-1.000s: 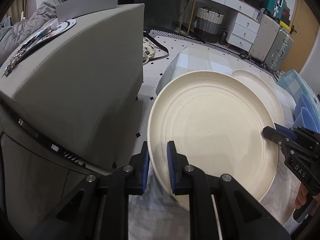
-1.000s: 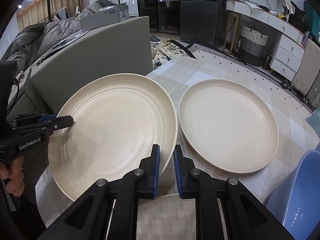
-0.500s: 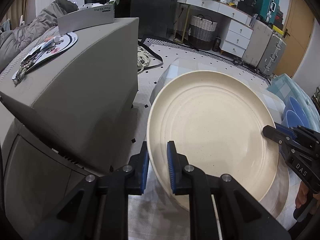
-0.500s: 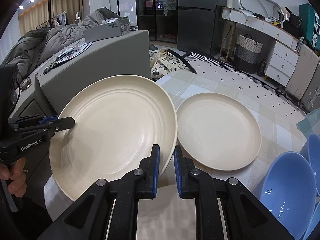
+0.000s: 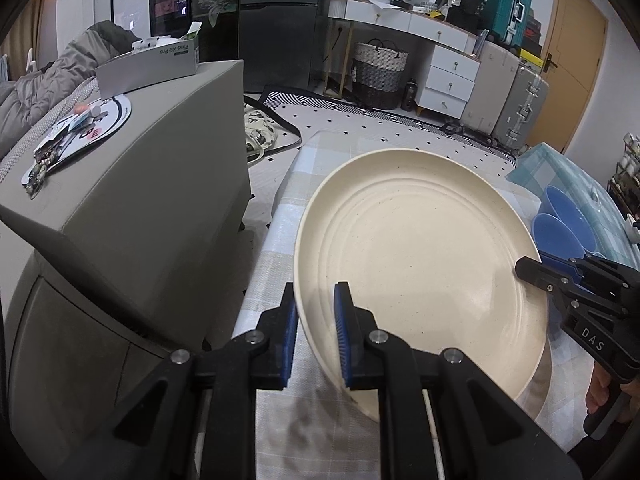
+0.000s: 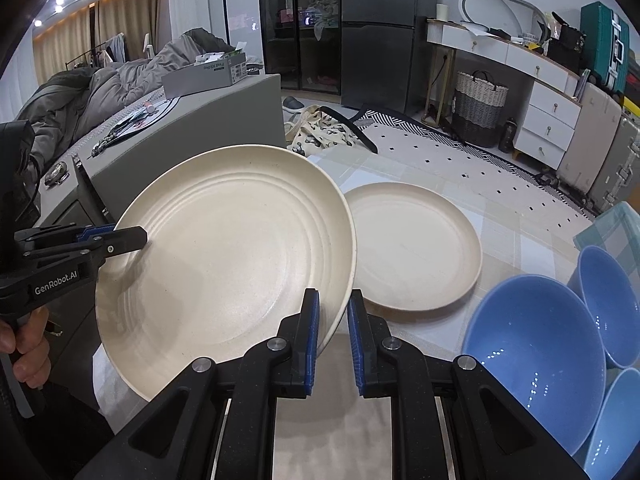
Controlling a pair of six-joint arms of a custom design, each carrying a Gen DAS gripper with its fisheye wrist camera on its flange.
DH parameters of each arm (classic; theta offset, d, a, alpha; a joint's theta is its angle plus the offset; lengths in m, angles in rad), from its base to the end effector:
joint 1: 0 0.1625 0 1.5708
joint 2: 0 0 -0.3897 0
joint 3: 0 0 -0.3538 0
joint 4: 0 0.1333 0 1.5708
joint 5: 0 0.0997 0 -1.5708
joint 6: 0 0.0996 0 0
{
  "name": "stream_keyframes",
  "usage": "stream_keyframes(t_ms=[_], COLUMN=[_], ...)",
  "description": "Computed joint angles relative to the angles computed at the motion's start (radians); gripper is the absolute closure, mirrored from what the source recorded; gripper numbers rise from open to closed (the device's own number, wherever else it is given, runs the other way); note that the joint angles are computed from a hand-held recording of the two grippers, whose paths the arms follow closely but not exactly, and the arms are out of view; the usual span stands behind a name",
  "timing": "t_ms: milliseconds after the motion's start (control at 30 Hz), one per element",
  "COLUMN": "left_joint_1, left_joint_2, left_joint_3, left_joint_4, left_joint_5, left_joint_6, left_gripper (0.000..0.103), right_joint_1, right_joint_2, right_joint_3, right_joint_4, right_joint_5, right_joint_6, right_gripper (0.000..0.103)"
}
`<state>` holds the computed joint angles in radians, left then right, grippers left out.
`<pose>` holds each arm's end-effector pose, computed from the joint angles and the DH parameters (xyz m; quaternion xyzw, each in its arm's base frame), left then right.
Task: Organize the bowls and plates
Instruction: 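Lift the cream plate with both grippers and carry it over another cream plate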
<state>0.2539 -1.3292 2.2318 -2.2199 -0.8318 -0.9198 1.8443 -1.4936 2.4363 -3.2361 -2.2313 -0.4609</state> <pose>-0.3276 -0.2920 0.1669 0.2272 0.8979 -0.2707 0.2626 0.1680 -0.3317 0.2717 0.2107 -0.8671 0.3045 0.3333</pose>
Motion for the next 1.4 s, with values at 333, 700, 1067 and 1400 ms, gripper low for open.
stream_keyframes(t_ms=[333, 700, 1067, 1400], left_joint_1=[-0.023, -0.054, -0.069, -0.07], left_joint_2=[0.032, 0.067, 0.119, 0.173], left_joint_3=[-0.003, -0.01, -0.027, -0.046], left_joint_4=[-0.014, -0.014, -0.008, -0.013], left_joint_5=[-0.029, -0.047, -0.072, -0.097], left_joint_6=[0.0, 0.003, 0.005, 0.029], left_gripper=[0.088, 0.088, 0.088, 0.087], right_joint_1=[-0.004, -0.01, -0.014, -0.053], right_joint_2=[-0.126, -0.214, -0.261, -0.322], right_joint_3=[0.045, 0.103, 0.139, 0.182], right_joint_4=[0.054, 0.09, 0.108, 0.152], right_joint_5=[0.006, -0.022, -0.054, -0.057], right_joint_6=[-0.002, 0.006, 0.025, 0.035], right_gripper=[0.088, 0.088, 0.088, 0.087])
